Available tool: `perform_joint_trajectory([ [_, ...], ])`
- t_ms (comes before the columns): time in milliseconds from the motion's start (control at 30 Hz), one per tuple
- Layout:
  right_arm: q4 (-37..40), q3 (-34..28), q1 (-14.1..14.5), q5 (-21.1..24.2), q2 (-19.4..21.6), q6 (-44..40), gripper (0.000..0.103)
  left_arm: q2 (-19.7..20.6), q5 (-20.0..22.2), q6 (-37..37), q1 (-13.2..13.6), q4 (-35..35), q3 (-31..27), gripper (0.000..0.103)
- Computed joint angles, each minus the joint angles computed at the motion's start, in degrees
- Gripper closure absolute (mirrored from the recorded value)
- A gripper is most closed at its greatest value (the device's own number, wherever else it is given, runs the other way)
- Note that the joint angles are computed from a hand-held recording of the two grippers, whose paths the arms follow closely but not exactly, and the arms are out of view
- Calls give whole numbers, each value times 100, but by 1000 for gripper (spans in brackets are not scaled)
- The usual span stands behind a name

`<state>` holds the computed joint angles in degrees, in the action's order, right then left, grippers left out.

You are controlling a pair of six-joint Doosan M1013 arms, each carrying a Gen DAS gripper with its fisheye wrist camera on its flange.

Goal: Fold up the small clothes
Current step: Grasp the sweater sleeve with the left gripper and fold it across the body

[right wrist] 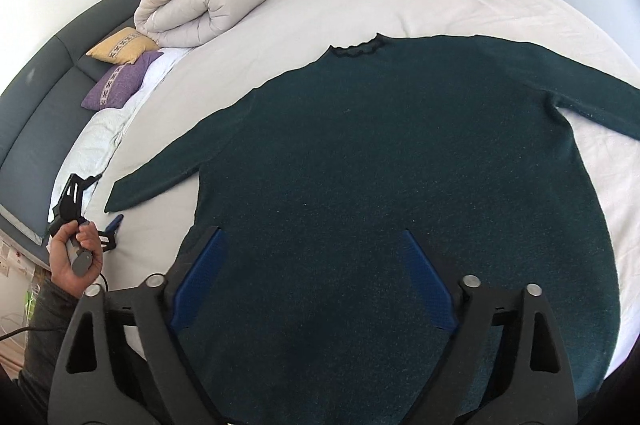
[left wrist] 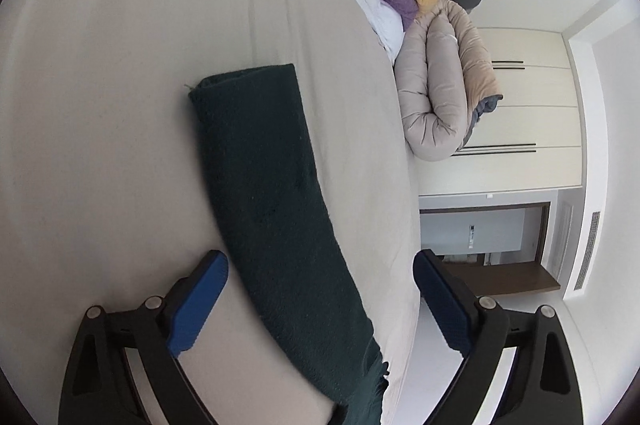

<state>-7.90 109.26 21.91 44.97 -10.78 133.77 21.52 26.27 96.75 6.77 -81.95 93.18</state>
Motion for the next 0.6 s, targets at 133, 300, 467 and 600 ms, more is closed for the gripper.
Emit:
perform_joint_trajectory([
  [133,119,-25,-5,-59,105,-82,26,110,-165,-129,4,-133,-97,15],
  [300,56,-6,3,-234,191,-9,28,289,-49,-929,32,443,-246,89],
  [467,-8,79,-106,-360,156,152,29,233,-274,-2167,-167,2406,-482,96],
  [600,103,199,-314,-450,80,107,34,258,9,-2787,-635,4588,-1191,96],
])
